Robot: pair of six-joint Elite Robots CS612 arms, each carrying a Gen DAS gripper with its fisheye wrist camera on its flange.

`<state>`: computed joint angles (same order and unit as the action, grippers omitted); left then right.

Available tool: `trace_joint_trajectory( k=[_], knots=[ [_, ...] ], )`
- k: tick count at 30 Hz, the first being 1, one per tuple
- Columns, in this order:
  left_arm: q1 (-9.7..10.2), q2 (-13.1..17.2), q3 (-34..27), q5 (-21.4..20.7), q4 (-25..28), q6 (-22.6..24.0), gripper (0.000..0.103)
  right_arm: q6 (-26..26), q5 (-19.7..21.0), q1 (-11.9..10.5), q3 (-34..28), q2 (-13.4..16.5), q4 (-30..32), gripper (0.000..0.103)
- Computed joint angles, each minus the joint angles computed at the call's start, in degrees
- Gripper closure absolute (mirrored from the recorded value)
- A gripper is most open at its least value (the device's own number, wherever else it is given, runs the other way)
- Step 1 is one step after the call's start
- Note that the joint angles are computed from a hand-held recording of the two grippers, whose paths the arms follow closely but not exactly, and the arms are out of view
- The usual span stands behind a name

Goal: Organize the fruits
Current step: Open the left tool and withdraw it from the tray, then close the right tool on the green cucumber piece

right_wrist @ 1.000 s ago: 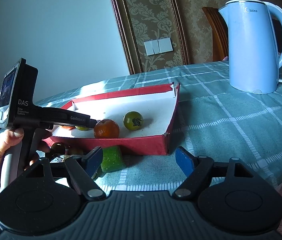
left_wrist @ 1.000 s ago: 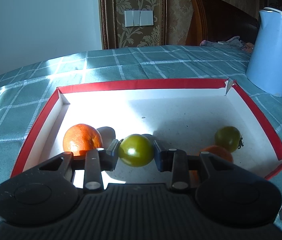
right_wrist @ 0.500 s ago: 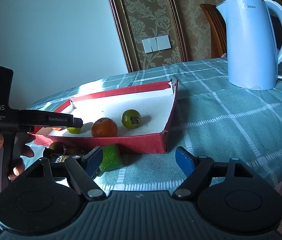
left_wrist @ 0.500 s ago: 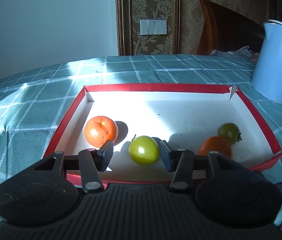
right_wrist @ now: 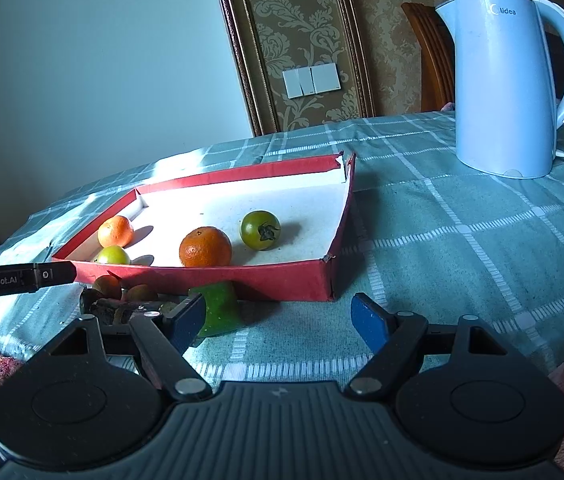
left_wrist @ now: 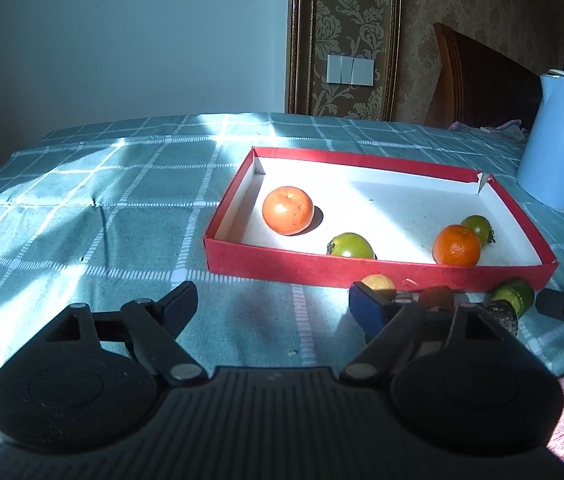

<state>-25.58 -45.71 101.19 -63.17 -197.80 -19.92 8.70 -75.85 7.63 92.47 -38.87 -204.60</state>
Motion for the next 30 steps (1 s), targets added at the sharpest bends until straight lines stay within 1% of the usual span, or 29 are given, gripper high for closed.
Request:
trace_joint_trajectory(
  k=[5, 7, 9, 10, 12, 16, 18, 21, 23, 30],
  knots=[
    [0.31, 0.14, 0.26, -1.11, 2.37, -0.88, 0.021, -0.29, -0.44, 0.10, 0.04, -0.07, 0.12, 0.023],
    [0.20, 0.31, 0.11, -0.62, 3.03, -0.64, 0.019, -0.39, -0.68, 0.17, 0.12, -0.14, 0.20, 0.023],
    [0.21, 0.37, 0.07, -0.51, 3.48, -0.76, 0.014, -0.41, -0.92, 0.19, 0.10, -0.18, 0.45, 0.023],
    [0.21, 0.39, 0.09, -0.50, 3.63, -0.92, 0.014, -0.41, -1.06, 0.22, 0.07, -0.22, 0.70, 0.023],
    [0.19, 0.45, -0.01, -0.14, 4.18, -1.09, 0.009, -0.63, -1.21, 0.26, -0.02, -0.26, 1.16, 0.023],
    [0.31, 0.42, -0.19, -0.23, 4.98, -1.55, 0.004, -2.48, -2.68, 0.77, -0.12, -0.36, 1.84, 0.023],
    [0.41, 0.38, -0.29, -0.26, 5.55, -2.16, 0.000, -3.42, -3.46, 1.10, -0.12, -0.37, 1.64, 0.023],
    [0.41, 0.33, -0.32, -0.11, 5.90, -2.38, 0.000, -4.30, -3.55, 1.36, -0.19, -0.38, 1.78, 0.023],
    [0.45, 0.33, -0.31, -0.19, 5.89, -2.43, 0.000, -3.94, -2.05, 1.32, -0.12, -0.34, 1.44, 0.023],
    [0.47, 0.33, -0.33, -0.21, 5.90, -2.43, 0.000, -5.98, -3.25, 2.45, -0.88, -0.14, 1.98, 0.023]
  ],
)
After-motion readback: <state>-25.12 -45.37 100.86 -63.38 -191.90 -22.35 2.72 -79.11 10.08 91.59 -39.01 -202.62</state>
